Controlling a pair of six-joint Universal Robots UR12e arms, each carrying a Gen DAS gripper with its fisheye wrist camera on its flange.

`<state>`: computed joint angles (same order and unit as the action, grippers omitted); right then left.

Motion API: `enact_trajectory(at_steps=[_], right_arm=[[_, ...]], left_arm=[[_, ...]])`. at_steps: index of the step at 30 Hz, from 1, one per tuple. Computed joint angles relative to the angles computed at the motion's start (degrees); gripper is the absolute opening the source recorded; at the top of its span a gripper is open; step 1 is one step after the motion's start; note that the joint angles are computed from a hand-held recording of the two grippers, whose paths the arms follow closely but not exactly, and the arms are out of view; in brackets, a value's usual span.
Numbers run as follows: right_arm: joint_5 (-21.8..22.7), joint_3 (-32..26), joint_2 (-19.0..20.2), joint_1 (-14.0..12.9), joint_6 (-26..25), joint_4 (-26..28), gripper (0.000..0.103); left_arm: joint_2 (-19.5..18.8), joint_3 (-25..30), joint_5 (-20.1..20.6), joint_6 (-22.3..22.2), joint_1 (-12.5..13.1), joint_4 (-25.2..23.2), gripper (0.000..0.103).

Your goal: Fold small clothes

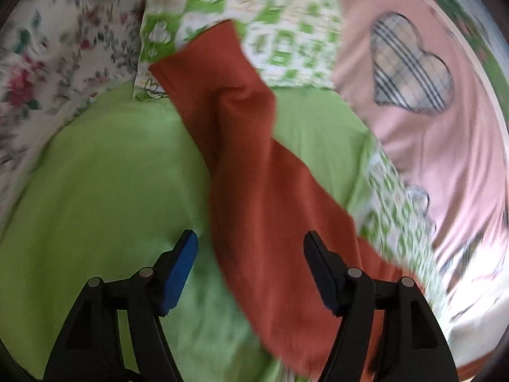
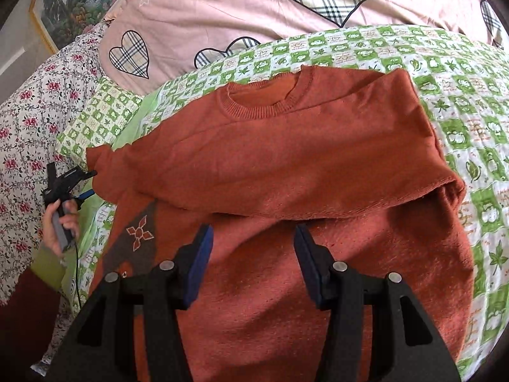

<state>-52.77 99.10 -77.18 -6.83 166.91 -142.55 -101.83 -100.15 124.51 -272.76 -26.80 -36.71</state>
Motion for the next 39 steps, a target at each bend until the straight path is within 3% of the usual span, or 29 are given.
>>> enact_trajectory(at_steps=[3,4,5,6,7,8,12,15,18,22,25,30,34,36,39], right_arm=[[-0.19,0.08,-0.02,0.04,0.23,0.08,0.054],[-0.14,0.06,-0.02,-0.01,0.34,0.23,0.054],[-0.21,0.07,-0.02,-0.07,0.56,0.34,0.054],[-0.30,0.12,-0.06,-0.17,0.79,0.31,0.054],[-0.33,0.16,-0.07,-0.28,0.86,0.24,0.054],[-0.58,0.33,-0.19,-0.40,1.01,-0.05,0.054],[-0.75,1.21,-0.83,-1.06,1.54,-1.47,0.054],[-0.13,1.80,-1.11,-1.70,2.73,-2.52,0.054],[0.98,2.28,-1.29,-2.30,3.97,-3.37,0.054],[2.17,3.22,-1.83,-3.20,5.29,-4.84,0.054],[2.69,4.05,-2.41,-4.19,6.26,-6.01,0.054],[2.80,5.52,-3.25,-6.01,8.22,-7.87,0.054],[2.82,6.41,-3.63,-7.62,10.14,-8.38,0.054],[2.49,6.66,-3.90,-8.14,10.53,-8.44,0.054],[2.25,7.13,-4.37,-8.86,10.99,-9.21,0.054]], left_arm=[[0.07,-1.74,-1.28,-0.17,2.27,4.40,0.067],[-0.03,-1.84,-1.59,0.17,2.89,4.96,0.061],[-0.19,-1.91,-1.63,0.89,3.39,5.67,0.052],[-0.38,-1.99,-2.31,1.96,3.97,6.59,0.018],[-0.41,-2.01,-2.91,2.57,4.20,6.81,0.007],[-0.65,-1.22,-2.29,2.77,4.09,5.18,0.005],[-2.97,3.85,3.31,8.94,0.93,3.37,0.004],[-6.52,10.59,7.15,17.38,-2.51,3.07,0.004],[-10.85,17.75,7.48,25.52,-5.08,3.89,0.004],[-17.51,27.58,3.53,33.50,-7.35,5.73,0.004],[-22.73,35.59,0.43,39.35,-8.52,4.45,0.004],[-32.70,51.14,-5.87,45.28,-9.46,-3.80,0.005],[-39.84,62.31,-8.61,48.57,-10.07,-11.72,0.007],[-42.36,66.21,-10.57,49.08,-10.07,-15.52,0.018],[-42.76,66.03,-13.40,48.96,-9.84,-16.26,0.036]])
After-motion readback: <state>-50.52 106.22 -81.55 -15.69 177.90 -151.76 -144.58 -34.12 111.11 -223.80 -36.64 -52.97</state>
